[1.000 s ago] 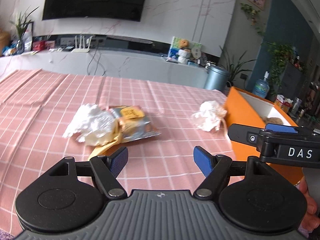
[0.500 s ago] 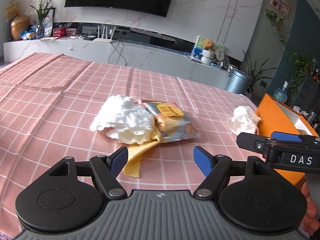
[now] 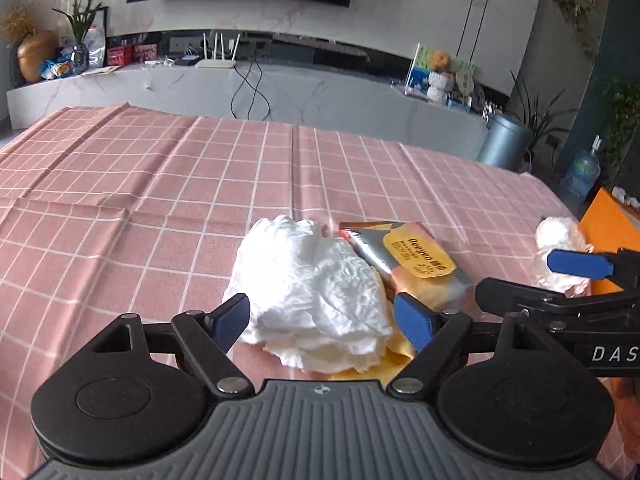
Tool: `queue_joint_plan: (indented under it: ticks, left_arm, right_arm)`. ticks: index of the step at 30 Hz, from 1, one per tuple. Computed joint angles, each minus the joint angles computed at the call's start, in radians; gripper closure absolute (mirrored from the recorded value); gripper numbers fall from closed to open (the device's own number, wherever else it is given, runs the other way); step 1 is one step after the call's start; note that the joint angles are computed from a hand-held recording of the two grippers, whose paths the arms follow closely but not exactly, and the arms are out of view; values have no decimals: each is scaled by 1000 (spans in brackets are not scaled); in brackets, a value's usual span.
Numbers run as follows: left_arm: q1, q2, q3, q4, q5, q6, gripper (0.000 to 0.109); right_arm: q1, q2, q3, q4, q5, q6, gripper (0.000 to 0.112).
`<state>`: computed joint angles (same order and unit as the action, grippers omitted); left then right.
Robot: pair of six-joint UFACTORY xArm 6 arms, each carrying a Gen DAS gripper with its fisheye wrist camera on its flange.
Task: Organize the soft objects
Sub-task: 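Move both grippers back over the white cloth and wipes pack on the table, then grasp the Deeyeo wipes pack with the right gripper while the left grasps the white cloth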
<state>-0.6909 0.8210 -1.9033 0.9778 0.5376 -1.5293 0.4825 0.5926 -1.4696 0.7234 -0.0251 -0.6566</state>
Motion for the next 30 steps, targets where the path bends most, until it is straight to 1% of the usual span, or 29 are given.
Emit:
queue_joint_plan:
  ticks: [2,5,6,7,8,9,10,11,12,13,14,15,16,17,18,20,21,22,24,26,30]
  left_arm:
    - [10,26,-28,-38,1,51,13]
    - [32,43,-32,-78,-34,61,13]
    - [38,45,-28,-88,-43,56,15]
    - [43,45,-23,-82,-55,39,19]
    - [48,42,-13,-68,-70,20,20]
    - [50,39,-5,-57,-78,9,24]
    - [51,37,-1,-44,-83,3,31]
    - [48,37,-2,-38,-79,9,35]
    - [46,38,-4,-31,-75,14,47]
    - [45,39,-2,-22,-87,17,55]
    - [46,40,-1,-15,-100,13,58]
    - [45,41,-3,-7,-101,4,67]
    - [45,39,0,7,-107,-15,74]
    - [46,37,3,20,-115,-37,76]
    - [45,32,7,39,-111,-64,80]
    - [39,17,19,79,-86,-116,83]
    - [39,8,31,102,-88,-150,84]
    - [41,-4,46,125,-93,-186,84]
    - [37,-22,61,144,-67,-223,85]
    - [30,-48,83,206,-44,-303,85]
    - [14,-78,101,212,1,-314,85]
  right_arm:
    - [-6,39,-58,-16,42,26,17]
    - [-15,91,-135,-51,109,81,18]
    - [-18,110,-162,-58,133,96,18]
    - [-22,125,-185,-71,157,117,20]
    - [-26,140,-206,-92,178,144,24]
    - [-30,154,-224,-122,196,179,26]
    - [-34,165,-238,-150,212,213,32]
    - [-36,171,-247,-147,228,217,36]
    - [-36,174,-253,-102,240,188,37]
    - [-36,174,-254,-47,247,148,44]
    - [-35,174,-257,-10,257,114,52]
    - [-32,172,-249,-14,244,109,53]
    - [-30,169,-243,-35,235,119,56]
    - [-29,167,-238,-51,232,125,59]
    - [-29,162,-231,-61,229,124,60]
    - [-32,153,-219,-65,229,119,64]
    - [-36,146,-209,-68,228,123,64]
    - [-38,139,-199,-66,224,119,66]
    - [-39,123,-172,-74,211,116,67]
    - [-41,107,-144,-90,198,124,69]
    - [-46,61,-74,-97,172,124,71]
